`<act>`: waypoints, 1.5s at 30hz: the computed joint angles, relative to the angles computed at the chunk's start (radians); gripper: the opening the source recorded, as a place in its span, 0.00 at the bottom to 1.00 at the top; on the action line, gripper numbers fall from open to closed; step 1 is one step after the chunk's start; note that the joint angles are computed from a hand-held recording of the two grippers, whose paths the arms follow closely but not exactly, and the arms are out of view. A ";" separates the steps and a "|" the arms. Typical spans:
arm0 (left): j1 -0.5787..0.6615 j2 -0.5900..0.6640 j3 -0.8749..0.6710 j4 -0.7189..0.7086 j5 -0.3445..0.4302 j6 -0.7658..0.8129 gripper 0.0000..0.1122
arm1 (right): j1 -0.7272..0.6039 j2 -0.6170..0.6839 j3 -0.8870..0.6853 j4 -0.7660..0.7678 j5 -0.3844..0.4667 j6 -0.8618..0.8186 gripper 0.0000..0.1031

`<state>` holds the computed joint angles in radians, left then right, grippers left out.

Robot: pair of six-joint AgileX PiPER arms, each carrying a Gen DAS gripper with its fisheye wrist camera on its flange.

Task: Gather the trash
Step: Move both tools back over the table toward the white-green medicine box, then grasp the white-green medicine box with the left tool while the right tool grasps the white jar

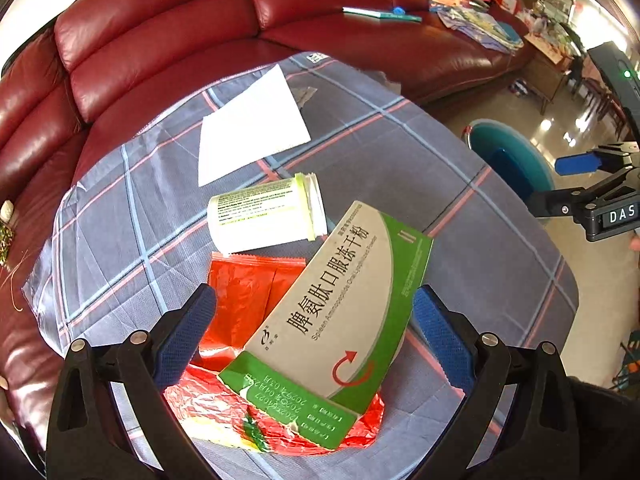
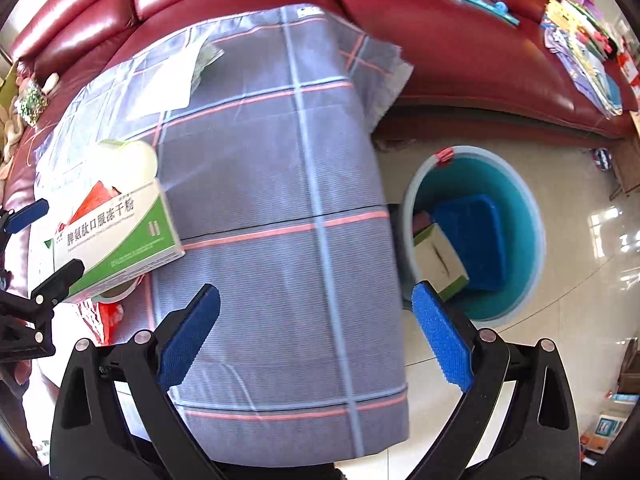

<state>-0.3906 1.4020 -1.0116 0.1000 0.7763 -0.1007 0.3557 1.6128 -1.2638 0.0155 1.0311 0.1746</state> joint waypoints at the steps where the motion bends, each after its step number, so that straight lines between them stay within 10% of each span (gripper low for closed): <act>1: 0.007 0.002 0.006 -0.018 0.002 0.038 0.88 | 0.011 0.006 0.000 0.004 0.000 0.007 0.90; 15: -0.104 0.177 -0.048 0.076 0.021 0.148 0.88 | -0.005 0.033 0.060 0.087 -0.044 0.002 0.90; 17: -0.088 0.184 -0.049 0.030 0.010 0.182 0.73 | -0.011 0.038 0.062 0.093 -0.047 -0.006 0.90; 28: 0.002 -0.001 0.020 -0.136 -0.021 0.168 0.68 | -0.006 0.067 0.011 0.103 -0.039 -0.028 0.90; 45: 0.516 -0.157 0.097 -0.388 -0.015 0.333 0.65 | 0.241 0.468 -0.685 0.002 0.171 -0.121 0.90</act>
<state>0.1258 1.2446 -0.9143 -0.2880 0.7610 0.2323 0.5965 2.0810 -1.9493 0.0175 1.2017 0.0540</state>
